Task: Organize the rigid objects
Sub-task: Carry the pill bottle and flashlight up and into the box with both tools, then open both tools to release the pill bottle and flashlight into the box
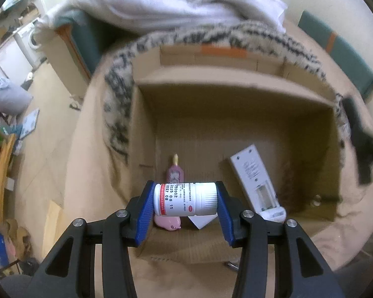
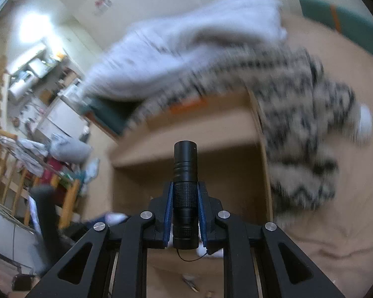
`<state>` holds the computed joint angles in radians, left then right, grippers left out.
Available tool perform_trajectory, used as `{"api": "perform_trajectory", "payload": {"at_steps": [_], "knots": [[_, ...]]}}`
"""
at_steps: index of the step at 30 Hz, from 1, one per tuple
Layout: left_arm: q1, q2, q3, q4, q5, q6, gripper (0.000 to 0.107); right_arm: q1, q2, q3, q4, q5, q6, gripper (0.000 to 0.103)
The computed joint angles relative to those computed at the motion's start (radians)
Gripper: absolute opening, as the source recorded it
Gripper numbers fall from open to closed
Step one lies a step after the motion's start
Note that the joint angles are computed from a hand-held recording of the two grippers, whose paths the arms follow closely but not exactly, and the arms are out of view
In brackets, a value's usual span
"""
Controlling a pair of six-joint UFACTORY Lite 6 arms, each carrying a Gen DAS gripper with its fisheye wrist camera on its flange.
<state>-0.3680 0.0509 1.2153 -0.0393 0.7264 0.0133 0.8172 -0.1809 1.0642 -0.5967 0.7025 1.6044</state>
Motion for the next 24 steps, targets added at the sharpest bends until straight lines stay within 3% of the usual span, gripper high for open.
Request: {"api": "perform_trajectory", "payload": {"at_steps": [2,5,24], "knots": [[0.002,0.032,-0.019,-0.031,-0.028,0.023,0.043,-0.024,-0.012,-0.107,0.026,-0.089,0.018,0.019],[-0.015,0.070,-0.041,-0.013,-0.069,0.008,0.043,-0.029,0.014,-0.164,0.073,-0.137,0.017,0.019],[-0.125,0.186,0.010,0.212,-0.107,-0.230,0.043,-0.062,0.168,-0.098,0.201,-0.104,-0.133,0.020]]}}
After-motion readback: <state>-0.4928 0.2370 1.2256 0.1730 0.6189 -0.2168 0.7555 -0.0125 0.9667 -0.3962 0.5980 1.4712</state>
